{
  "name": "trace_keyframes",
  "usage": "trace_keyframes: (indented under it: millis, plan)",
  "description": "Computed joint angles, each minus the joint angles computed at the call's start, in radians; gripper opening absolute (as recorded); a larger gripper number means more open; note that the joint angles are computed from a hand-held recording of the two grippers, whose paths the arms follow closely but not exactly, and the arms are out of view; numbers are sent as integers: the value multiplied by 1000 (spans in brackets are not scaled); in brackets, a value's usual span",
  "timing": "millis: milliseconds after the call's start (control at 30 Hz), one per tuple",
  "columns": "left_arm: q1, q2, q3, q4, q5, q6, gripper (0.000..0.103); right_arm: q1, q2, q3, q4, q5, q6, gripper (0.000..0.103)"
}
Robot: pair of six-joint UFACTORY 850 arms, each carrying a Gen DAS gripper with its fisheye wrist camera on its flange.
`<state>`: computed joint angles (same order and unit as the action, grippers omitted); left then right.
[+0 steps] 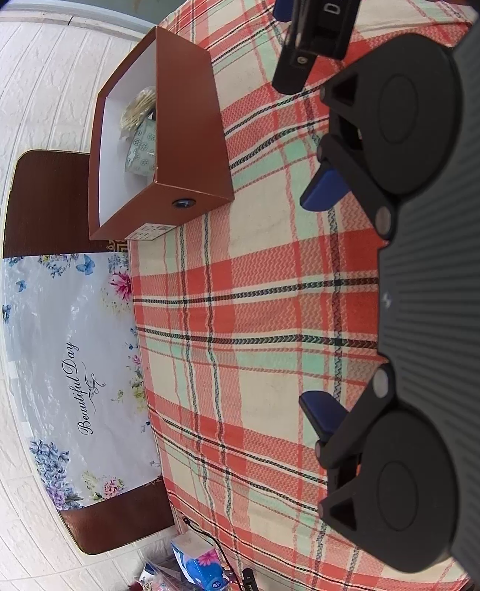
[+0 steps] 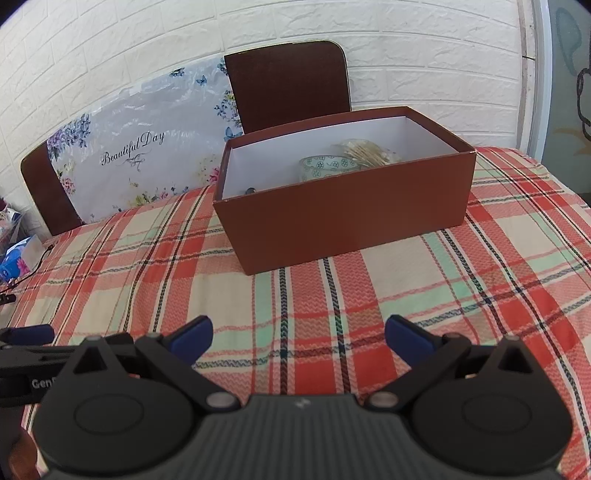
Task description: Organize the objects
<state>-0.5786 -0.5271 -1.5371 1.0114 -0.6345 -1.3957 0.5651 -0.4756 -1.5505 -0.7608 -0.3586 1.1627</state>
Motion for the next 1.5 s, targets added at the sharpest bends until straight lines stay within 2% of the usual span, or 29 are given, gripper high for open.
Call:
trace_keyframes:
  millis: [633,1500]
  plan:
    - [6,4,6,4,4,-17,103,13,-22,-22,7,-39,-21,103]
    - [-7,-1,1,25,-36,-40,103,15,-14,-7,34,-18,-45,103]
